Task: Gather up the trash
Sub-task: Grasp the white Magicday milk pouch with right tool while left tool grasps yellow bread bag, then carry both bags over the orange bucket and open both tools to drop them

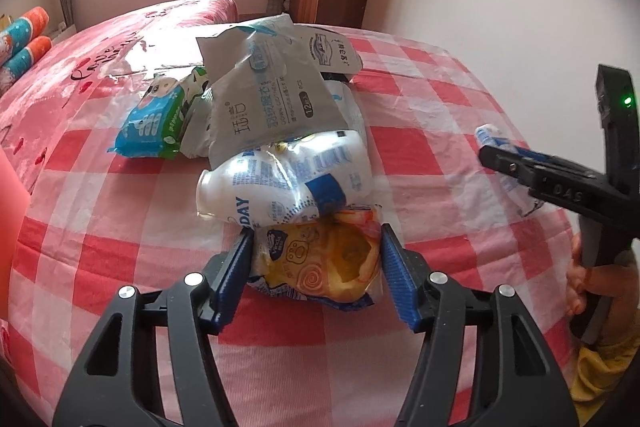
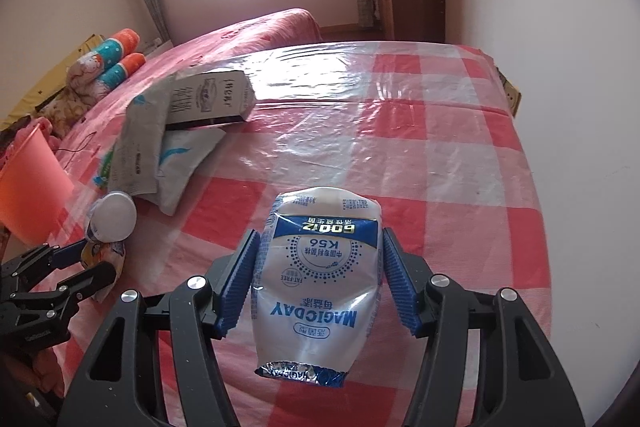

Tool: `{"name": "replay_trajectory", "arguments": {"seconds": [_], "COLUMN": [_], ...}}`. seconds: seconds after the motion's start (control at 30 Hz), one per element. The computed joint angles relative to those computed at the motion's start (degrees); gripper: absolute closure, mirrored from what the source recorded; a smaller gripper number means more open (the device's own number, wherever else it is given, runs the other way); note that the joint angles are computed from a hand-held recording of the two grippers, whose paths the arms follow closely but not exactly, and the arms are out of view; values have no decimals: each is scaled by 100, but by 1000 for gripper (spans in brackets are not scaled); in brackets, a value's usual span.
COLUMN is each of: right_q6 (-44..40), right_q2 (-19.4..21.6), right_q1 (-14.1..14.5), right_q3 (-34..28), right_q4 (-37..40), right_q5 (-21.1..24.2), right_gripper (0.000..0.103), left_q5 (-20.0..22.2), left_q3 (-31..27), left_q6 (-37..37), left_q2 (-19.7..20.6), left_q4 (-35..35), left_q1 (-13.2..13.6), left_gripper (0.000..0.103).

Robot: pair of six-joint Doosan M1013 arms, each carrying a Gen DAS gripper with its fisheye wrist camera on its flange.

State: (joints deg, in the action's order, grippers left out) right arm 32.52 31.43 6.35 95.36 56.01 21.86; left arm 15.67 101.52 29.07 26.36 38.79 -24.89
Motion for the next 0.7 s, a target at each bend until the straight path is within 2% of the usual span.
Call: {"name": "replay_trajectory", "arguments": {"seconds": [0.3,0.7], "right_q6": [-580,-925], "right_q2": [-32,-47], "right_q1": [9,10], "right_q3": [15,-35], "right_q4": [619,1212], "right_q5": [294,970], "right_gripper": [41,41], "left_q5": [-302,-519], "left_q3": [245,438], "left_q6": [15,-1064], "left_q2": [-263,-492], "left_q4": [-4,1070], "left_q1": [19,65], "left_gripper": [40,40]}}
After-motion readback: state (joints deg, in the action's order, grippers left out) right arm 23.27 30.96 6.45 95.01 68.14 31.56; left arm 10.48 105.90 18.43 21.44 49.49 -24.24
